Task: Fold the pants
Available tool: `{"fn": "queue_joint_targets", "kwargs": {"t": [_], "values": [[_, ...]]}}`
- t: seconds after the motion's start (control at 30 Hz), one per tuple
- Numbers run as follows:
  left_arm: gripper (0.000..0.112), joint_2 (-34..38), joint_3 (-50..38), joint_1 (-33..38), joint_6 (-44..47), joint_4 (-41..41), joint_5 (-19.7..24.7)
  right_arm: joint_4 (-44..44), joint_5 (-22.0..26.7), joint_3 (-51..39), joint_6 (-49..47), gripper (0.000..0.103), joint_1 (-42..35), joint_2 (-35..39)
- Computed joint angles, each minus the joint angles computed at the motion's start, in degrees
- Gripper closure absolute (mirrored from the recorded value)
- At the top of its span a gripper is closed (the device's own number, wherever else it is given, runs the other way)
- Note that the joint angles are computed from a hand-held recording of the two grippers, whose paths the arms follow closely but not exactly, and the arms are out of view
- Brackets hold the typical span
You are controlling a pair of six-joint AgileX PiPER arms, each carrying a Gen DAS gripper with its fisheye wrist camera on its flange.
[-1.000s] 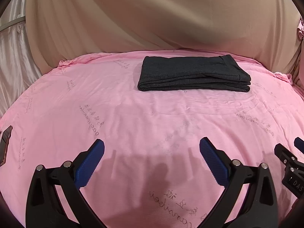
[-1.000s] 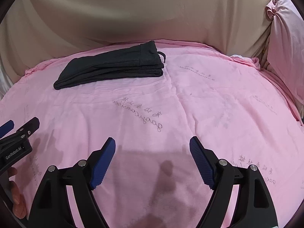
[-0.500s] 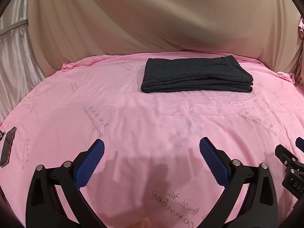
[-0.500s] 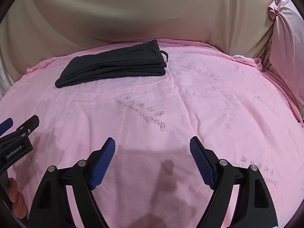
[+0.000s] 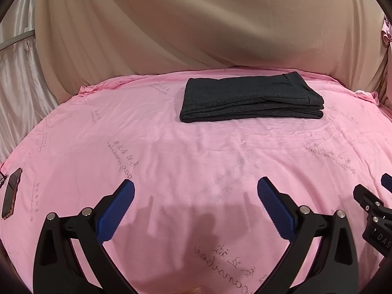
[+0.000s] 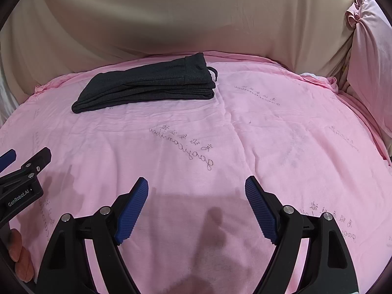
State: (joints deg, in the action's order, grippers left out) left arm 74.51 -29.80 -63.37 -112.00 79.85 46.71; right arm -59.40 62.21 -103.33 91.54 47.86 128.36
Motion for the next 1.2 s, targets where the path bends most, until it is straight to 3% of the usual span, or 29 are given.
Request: {"fn": "queue_joint_targets", "kwargs": {"t": [0.67,0.9,1.1,1.2], "values": [[0.014,-0.04,-0.31,-0.49,1.42,-0.62,0.26,0.05,-0.02,0.09,-0.01,0.023,-0.01,-0.12],[0.014,1.57,-1.15,-2.06,2.35,-1.17,2.38,0.08,0.08,0.02,0.0,0.023,0.01,-0.08],[0.014,-0.78,0.41,1.12,0.86,0.17,-1.76,0.27,0.19,-0.16,-0.17,0.023,0.05,-0.05],[0.014,-0.9,0.56,1.29,0.62,0.35,-1.79,0.32,0.31,-0.31,-0.18,0.023,0.09,0.01]]}}
